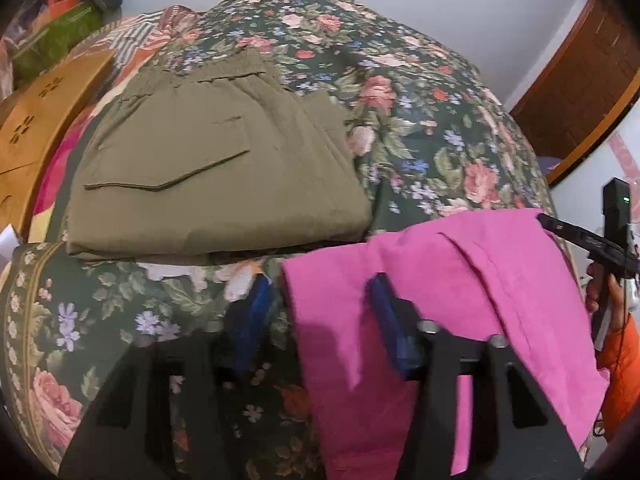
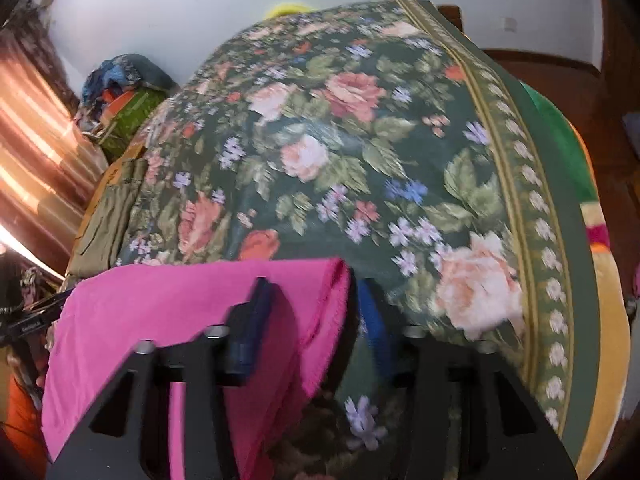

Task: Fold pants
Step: 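Grasp the folded pink pants edge with both grippers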

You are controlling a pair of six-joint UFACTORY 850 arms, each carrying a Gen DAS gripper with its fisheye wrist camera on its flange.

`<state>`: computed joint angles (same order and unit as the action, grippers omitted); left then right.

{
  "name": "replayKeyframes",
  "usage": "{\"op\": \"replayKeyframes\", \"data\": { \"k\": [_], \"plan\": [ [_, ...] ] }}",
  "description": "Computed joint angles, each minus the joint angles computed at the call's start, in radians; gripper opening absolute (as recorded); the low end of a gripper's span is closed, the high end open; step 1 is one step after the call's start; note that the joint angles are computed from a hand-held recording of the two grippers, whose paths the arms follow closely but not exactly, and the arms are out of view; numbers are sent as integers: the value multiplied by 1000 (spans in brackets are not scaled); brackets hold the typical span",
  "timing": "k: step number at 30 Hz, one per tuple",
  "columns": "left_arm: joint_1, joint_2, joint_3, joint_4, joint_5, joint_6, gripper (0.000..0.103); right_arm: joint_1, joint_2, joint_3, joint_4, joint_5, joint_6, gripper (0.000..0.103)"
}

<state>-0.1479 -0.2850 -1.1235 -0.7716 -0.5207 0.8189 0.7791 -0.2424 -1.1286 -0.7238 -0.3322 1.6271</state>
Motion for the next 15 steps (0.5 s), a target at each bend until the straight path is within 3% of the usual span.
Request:
{"op": "replayKeyframes", "data": {
  "k": [1, 2, 4, 6, 9, 15],
  "plan": [
    [-4, 9, 8, -13, 4, 18, 33, 0, -2, -2, 13, 10, -21, 11],
    [-15, 23, 19, 1, 35, 13, 29, 3, -5, -6, 7, 7, -18, 10],
    [-38, 51, 45, 41, 105, 2, 11, 13, -9, -11, -68, -13, 37, 7],
    [-55, 67, 62, 106, 154, -37, 9, 16, -14, -17, -121, -42, 66, 6],
    [-54, 62, 62, 157, 166, -83, 5, 25, -24, -33, -182, -91, 92, 4],
    [-37, 63, 65, 129, 167, -69, 5, 15, -48, -67, -157, -125, 28, 4]
  ]
}}
